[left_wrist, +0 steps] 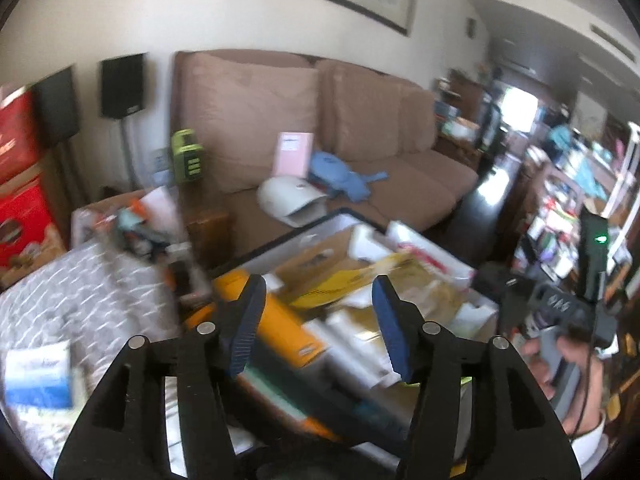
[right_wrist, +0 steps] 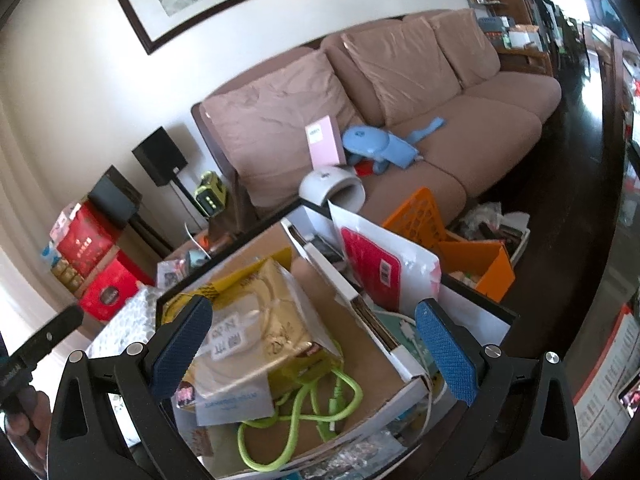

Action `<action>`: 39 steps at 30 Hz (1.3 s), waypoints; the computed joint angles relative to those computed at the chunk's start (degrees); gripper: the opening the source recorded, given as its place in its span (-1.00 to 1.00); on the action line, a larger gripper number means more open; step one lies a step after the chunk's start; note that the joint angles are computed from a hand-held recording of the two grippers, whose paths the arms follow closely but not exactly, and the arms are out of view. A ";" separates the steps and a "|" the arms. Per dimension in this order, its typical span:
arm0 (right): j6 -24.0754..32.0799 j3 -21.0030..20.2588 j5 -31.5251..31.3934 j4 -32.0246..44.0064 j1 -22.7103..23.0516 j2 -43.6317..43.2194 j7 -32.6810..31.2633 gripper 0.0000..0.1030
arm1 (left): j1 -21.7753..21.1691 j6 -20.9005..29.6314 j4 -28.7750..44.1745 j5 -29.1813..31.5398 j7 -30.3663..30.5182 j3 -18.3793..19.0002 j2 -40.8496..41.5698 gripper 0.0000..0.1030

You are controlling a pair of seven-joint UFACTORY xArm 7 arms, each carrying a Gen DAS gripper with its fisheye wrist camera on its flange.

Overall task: Organize objects
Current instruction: 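Swing both tools back from the box toward the blanket on the bed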

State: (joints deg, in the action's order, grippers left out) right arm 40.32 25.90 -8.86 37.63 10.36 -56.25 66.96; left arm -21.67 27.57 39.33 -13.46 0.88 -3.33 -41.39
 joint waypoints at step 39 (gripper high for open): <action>1.98 25.59 -47.82 61.49 15.25 87.85 -1.89 0.99 | 31.77 12.13 -13.25 -2.70 30.99 25.71 -6.22 -0.02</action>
State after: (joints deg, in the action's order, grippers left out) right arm 42.31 51.50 -56.67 99.12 25.61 31.60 65.06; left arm 10.10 39.70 26.09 -16.16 31.87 22.38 -47.61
